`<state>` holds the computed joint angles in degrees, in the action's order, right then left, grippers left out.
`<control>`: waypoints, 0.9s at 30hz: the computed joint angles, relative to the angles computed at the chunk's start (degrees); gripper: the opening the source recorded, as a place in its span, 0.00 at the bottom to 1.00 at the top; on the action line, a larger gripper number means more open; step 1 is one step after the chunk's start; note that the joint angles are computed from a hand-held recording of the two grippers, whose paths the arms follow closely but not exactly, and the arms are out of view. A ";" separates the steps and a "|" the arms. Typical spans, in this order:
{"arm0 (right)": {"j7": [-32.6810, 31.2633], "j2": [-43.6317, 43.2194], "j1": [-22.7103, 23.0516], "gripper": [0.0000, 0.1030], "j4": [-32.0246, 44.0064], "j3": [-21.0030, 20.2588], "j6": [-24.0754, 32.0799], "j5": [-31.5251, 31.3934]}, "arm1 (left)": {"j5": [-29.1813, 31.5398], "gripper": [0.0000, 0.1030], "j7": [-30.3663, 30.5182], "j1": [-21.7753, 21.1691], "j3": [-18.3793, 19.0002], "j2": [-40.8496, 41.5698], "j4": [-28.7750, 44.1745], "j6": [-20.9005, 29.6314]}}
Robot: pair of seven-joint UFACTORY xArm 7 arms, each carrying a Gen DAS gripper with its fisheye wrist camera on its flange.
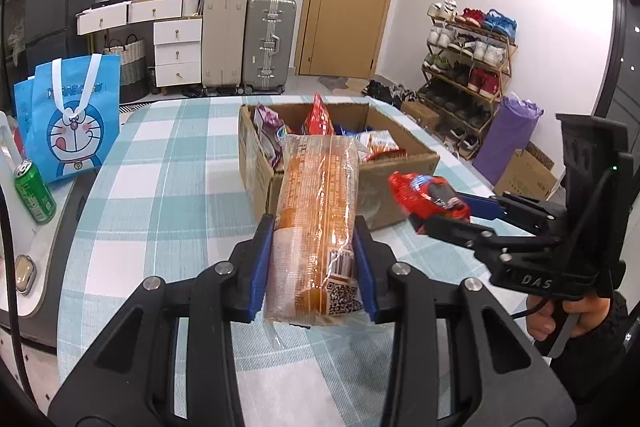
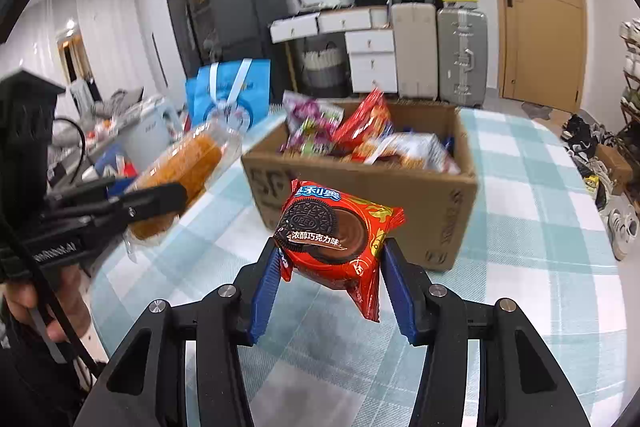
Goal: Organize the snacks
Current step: 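Carry the bread pack and red cookie pack over the box with both grippers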
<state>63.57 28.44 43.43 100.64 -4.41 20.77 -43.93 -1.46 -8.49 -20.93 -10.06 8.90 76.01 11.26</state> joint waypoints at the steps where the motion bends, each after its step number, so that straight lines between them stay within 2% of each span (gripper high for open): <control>1: 1.44 -0.81 0.25 0.49 -0.86 -0.79 -1.06 -0.85 | -0.12 0.33 0.11 0.02 -0.06 0.26 0.63 0.09; 4: 6.61 -2.58 1.28 0.49 -2.65 -3.10 -3.00 -4.55 | 1.64 0.33 -1.50 -0.62 0.79 1.33 2.53 0.00; 6: 7.83 -2.91 0.89 0.49 -2.37 -3.00 -2.80 -6.07 | 2.07 0.33 -2.17 -0.80 0.98 2.22 4.11 0.38; 13: 4.48 -0.62 -1.91 0.49 2.66 -0.64 -0.48 -4.40 | 6.64 0.33 -7.04 -2.63 3.18 6.08 10.39 2.13; 16: 3.13 0.61 -2.28 0.49 4.64 -0.82 -0.39 -3.27 | 7.03 0.33 -7.77 -2.85 3.31 8.39 14.07 3.28; 27: -3.90 5.24 -3.08 0.49 13.35 -1.74 1.29 3.35 | 13.10 0.33 -13.33 -6.94 7.47 17.72 29.00 8.31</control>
<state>59.68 33.68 40.35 114.00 -6.15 22.06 -40.58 11.65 -21.82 -27.87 -2.59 26.61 105.01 19.57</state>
